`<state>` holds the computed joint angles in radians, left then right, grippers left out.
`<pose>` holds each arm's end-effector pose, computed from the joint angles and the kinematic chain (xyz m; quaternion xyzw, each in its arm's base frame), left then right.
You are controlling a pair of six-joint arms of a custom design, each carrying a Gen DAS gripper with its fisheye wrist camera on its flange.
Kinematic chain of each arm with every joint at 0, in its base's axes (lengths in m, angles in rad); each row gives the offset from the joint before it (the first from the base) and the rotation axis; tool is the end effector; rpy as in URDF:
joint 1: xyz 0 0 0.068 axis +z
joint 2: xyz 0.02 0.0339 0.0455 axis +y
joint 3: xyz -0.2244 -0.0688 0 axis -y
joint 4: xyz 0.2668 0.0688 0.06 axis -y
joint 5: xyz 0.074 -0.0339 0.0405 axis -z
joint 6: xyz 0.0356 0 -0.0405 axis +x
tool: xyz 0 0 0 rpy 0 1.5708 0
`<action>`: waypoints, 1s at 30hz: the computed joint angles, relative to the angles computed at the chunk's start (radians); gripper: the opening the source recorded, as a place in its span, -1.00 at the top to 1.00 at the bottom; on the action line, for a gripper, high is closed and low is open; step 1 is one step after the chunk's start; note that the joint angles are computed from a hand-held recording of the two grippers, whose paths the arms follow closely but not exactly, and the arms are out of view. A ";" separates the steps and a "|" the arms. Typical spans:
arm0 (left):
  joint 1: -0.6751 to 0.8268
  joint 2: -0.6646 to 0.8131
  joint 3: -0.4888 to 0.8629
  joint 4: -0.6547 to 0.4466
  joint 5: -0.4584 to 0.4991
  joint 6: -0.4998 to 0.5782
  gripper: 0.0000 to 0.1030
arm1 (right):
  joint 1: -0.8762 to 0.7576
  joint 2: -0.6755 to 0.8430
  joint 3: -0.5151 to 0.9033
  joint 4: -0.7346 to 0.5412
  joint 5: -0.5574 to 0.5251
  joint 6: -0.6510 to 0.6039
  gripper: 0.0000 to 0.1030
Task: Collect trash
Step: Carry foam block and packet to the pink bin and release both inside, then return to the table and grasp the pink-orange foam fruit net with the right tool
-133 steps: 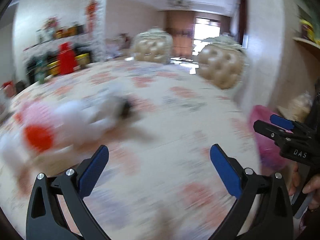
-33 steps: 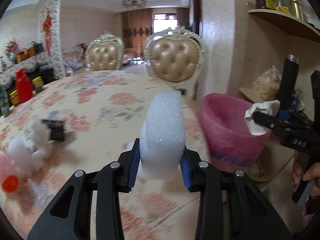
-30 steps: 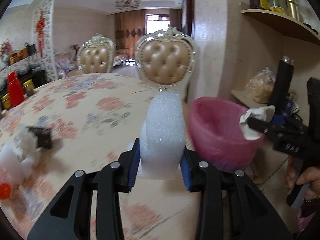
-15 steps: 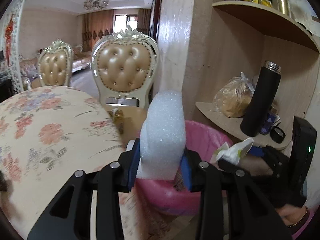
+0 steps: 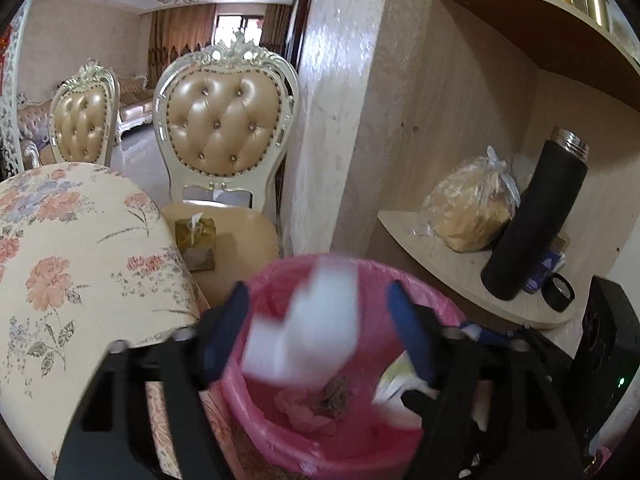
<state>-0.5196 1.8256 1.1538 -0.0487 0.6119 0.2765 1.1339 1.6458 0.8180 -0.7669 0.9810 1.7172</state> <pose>0.3373 -0.2165 0.1435 0.4512 0.7526 -0.3200 0.3571 0.1365 0.2224 0.0876 0.2482 0.8464 -0.0786 0.4645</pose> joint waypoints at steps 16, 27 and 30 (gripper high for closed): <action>0.266 -0.197 -0.162 -0.006 0.076 0.026 -0.90 | 0.120 0.170 0.341 -0.429 0.001 0.288 -0.66; 0.662 -0.254 -0.161 -0.152 0.229 0.200 -0.90 | 0.092 0.405 0.753 -0.418 0.054 0.035 -0.66; 0.786 -0.203 -0.109 -0.229 0.262 0.277 -0.91 | 0.073 0.494 0.883 -0.319 0.049 -0.110 -0.66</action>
